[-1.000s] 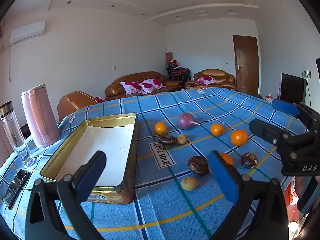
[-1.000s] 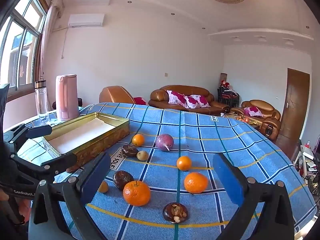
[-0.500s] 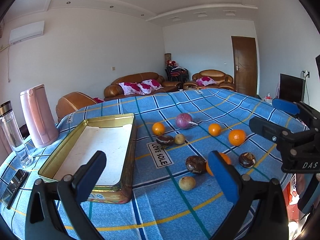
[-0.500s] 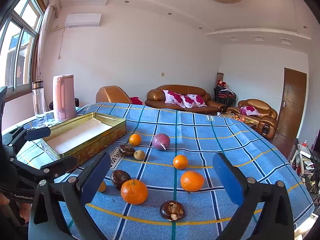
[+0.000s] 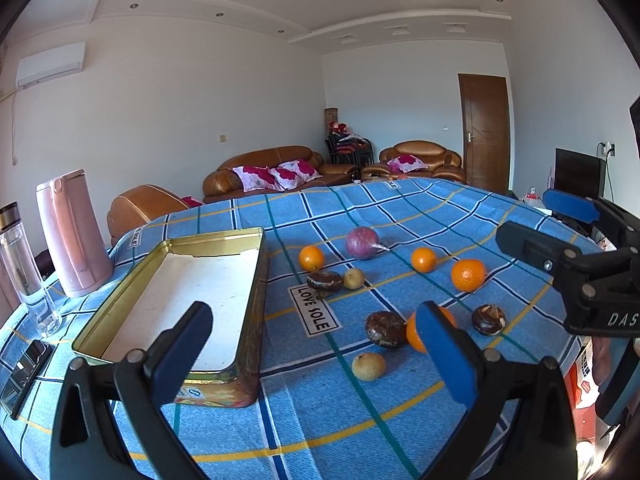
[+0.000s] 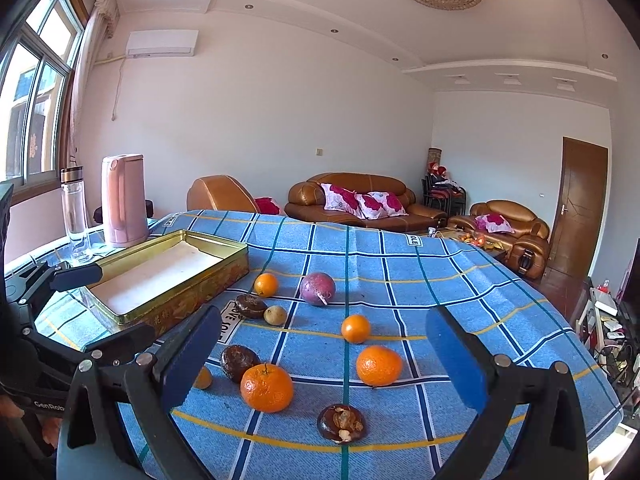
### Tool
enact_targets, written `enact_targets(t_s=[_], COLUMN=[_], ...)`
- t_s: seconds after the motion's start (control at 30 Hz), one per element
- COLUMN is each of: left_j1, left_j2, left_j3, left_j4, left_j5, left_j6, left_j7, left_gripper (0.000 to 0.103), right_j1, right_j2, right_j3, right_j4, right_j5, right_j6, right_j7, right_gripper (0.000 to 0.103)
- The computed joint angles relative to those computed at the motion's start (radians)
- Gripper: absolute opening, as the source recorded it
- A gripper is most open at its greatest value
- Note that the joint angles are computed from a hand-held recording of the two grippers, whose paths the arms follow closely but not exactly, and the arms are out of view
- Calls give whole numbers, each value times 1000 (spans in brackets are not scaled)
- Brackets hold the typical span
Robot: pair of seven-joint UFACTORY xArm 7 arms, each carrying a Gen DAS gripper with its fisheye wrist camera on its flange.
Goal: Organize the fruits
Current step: 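Move both tools toward the fruits on the checkered tablecloth, then grasp the small tan fruit with the left tool while the right tool grasps the brown nut-topped fruit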
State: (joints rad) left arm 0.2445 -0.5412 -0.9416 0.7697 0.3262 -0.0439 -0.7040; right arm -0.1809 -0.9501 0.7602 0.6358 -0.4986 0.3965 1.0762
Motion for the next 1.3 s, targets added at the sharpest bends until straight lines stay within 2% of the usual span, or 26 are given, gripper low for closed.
enact_targets(t_s=[0.7, 0.93, 1.1, 1.2, 1.3], left_j1=[12, 33, 64, 76, 54], left_j2=[18, 66, 132, 178, 239], left_j3=[-15, -45, -90, -116, -114], left_j4=[-3, 9, 36, 60, 87], left_j5=[10, 21, 45, 71, 107], left_j6=[-3, -2, 15, 38, 78], left_j7=[3, 10, 14, 13, 14], left_gripper=[103, 103, 103, 95, 88], right_j1=[11, 15, 29, 40, 69], right_j2=[6, 9, 45, 69, 96], right_j3=[-2, -8, -32, -48, -79], right_j4=[-31, -69, -110, -128, -146], right_j5=[2, 6, 18, 23, 29], right_j6=[-23, -44, -70, -80, -93], right_j7=[26, 42, 56, 61, 52], right_gripper=[102, 102, 102, 101, 92])
